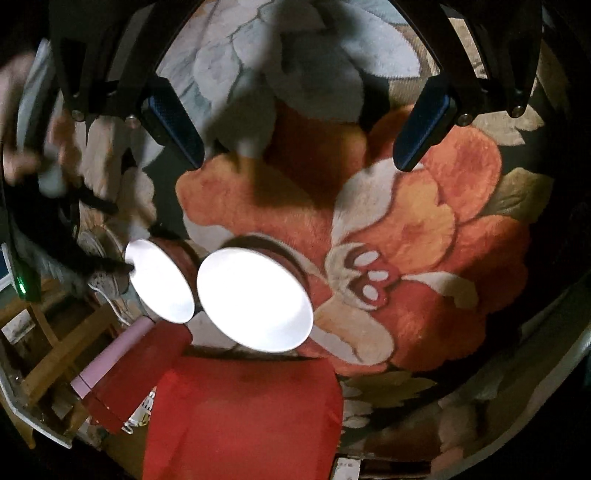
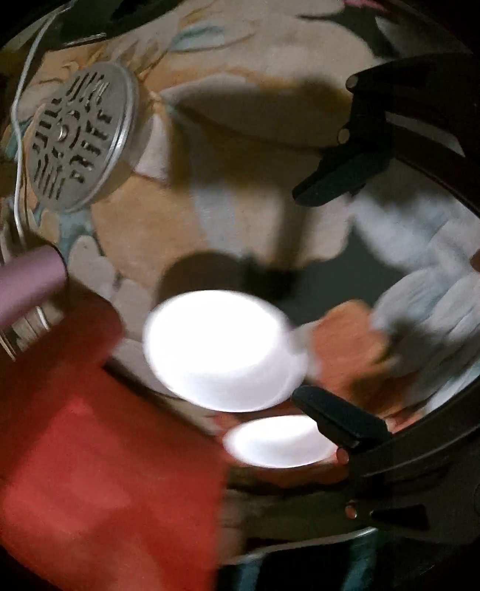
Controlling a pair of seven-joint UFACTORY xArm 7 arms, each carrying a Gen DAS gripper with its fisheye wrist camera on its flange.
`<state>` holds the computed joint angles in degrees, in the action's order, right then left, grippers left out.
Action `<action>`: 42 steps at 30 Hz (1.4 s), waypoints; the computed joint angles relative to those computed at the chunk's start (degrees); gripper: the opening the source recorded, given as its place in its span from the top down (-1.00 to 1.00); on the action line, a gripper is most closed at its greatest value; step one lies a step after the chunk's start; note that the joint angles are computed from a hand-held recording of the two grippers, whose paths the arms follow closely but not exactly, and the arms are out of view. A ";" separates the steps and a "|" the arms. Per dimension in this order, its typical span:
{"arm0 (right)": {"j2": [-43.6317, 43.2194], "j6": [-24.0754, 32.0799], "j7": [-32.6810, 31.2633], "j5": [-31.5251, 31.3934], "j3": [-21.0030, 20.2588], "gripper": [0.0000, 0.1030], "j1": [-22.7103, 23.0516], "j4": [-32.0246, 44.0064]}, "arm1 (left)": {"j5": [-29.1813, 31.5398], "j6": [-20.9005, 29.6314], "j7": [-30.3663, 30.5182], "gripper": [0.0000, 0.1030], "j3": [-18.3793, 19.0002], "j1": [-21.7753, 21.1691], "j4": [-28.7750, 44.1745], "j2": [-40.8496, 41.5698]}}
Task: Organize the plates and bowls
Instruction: 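Move the right tool to a small white bowl and grasp its rim, then lift the small white bowl and carry it toward the stack with the right tool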
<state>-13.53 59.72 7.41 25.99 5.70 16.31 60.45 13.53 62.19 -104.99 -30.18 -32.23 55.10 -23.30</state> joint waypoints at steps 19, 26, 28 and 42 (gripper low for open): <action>-1.45 18.19 -16.94 4.83 -2.83 0.78 -0.67 -1.74 | -1.78 -6.94 0.39 -0.98 0.16 -2.09 -2.05 1.63; -5.85 30.04 -26.76 5.89 -3.41 0.79 -1.52 -6.12 | -2.05 -14.11 2.84 -0.67 1.12 -3.46 -0.84 7.46; -7.24 29.44 -27.00 5.75 -3.02 0.78 -1.82 -7.10 | -2.52 -14.91 4.18 -0.58 1.66 -4.40 0.42 10.24; -15.58 29.14 -28.36 -2.70 -3.51 0.78 -1.64 -7.55 | 3.70 -12.94 5.71 0.77 3.73 -9.70 9.03 16.38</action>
<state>-29.11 88.86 -20.95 23.29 2.19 14.67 52.90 17.23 49.26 -99.28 -26.44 -41.93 64.13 -6.91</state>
